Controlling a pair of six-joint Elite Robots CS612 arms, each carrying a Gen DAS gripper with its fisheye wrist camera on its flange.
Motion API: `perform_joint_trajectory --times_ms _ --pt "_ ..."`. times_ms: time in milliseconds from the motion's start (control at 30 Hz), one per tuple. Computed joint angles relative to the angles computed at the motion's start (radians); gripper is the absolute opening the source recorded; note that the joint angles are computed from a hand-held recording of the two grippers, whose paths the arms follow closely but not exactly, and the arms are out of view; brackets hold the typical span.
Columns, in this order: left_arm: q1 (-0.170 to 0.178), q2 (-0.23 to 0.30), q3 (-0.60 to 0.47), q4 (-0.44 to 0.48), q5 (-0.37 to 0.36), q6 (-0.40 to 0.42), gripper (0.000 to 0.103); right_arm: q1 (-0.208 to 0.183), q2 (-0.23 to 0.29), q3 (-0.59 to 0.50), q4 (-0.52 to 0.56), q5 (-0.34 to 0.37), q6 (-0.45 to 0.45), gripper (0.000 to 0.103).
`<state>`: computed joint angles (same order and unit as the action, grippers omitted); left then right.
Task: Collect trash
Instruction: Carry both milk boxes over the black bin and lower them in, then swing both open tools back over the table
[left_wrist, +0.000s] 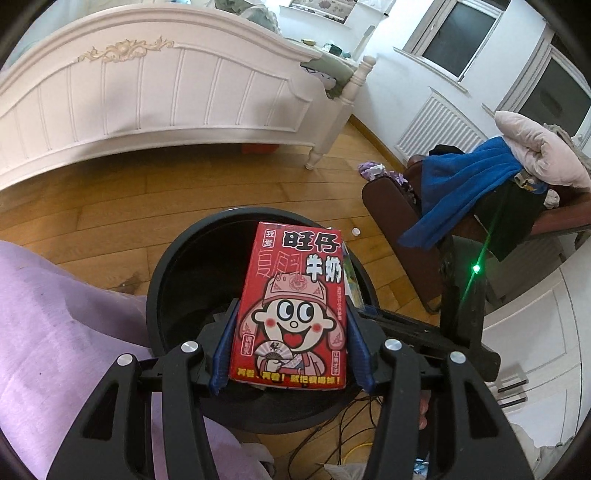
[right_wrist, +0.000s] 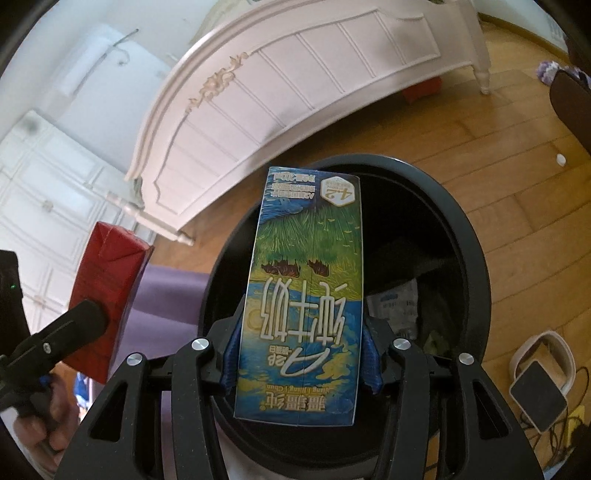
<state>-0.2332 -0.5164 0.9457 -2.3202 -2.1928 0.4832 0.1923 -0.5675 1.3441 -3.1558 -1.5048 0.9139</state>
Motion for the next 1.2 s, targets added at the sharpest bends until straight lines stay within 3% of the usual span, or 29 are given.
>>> perform_joint_trajectory --times_ms 33,100,167,333,467,567,667,767,967,1100,1200 --pt "0.000 0.000 0.001 0.000 0.002 0.000 0.053 0.000 -0.001 0.000 0.009 0.002 0.002 0.052" --pt "0.000 -0.003 0.005 -0.006 0.005 0.002 0.060 0.001 -0.004 -0.001 0.016 -0.009 0.010 0.071" --pt "0.002 -0.008 0.017 -0.034 0.000 -0.003 0.082 0.004 -0.008 0.005 0.004 -0.025 0.012 0.073" --pt "0.007 -0.026 0.052 -0.107 -0.011 -0.015 0.093 0.014 -0.017 0.004 0.019 -0.052 -0.010 0.076" --pt "0.016 -0.036 0.071 -0.153 -0.003 -0.078 0.094 0.025 -0.021 0.000 0.007 -0.060 -0.035 0.076" --pt "0.031 -0.043 0.093 -0.245 0.002 -0.195 0.094 0.034 -0.023 -0.007 0.002 -0.066 -0.051 0.080" --pt "0.056 -0.042 0.121 -0.415 -0.027 -0.338 0.094 0.044 -0.024 -0.019 -0.002 -0.072 -0.069 0.082" --pt "0.081 -0.044 0.141 -0.521 -0.061 -0.385 0.094 0.056 -0.023 -0.041 -0.003 -0.077 -0.090 0.084" --pt "0.126 -0.056 0.190 -0.724 -0.011 -0.501 0.097 0.082 -0.009 -0.123 0.026 -0.064 -0.150 0.090" --pt "0.162 -0.071 0.217 -0.766 0.034 -0.502 0.097 0.103 0.009 -0.202 0.077 -0.052 -0.192 0.090" --pt "0.186 -0.093 0.227 -0.687 0.121 -0.452 0.097 0.121 0.034 -0.289 0.140 -0.014 -0.241 0.090"
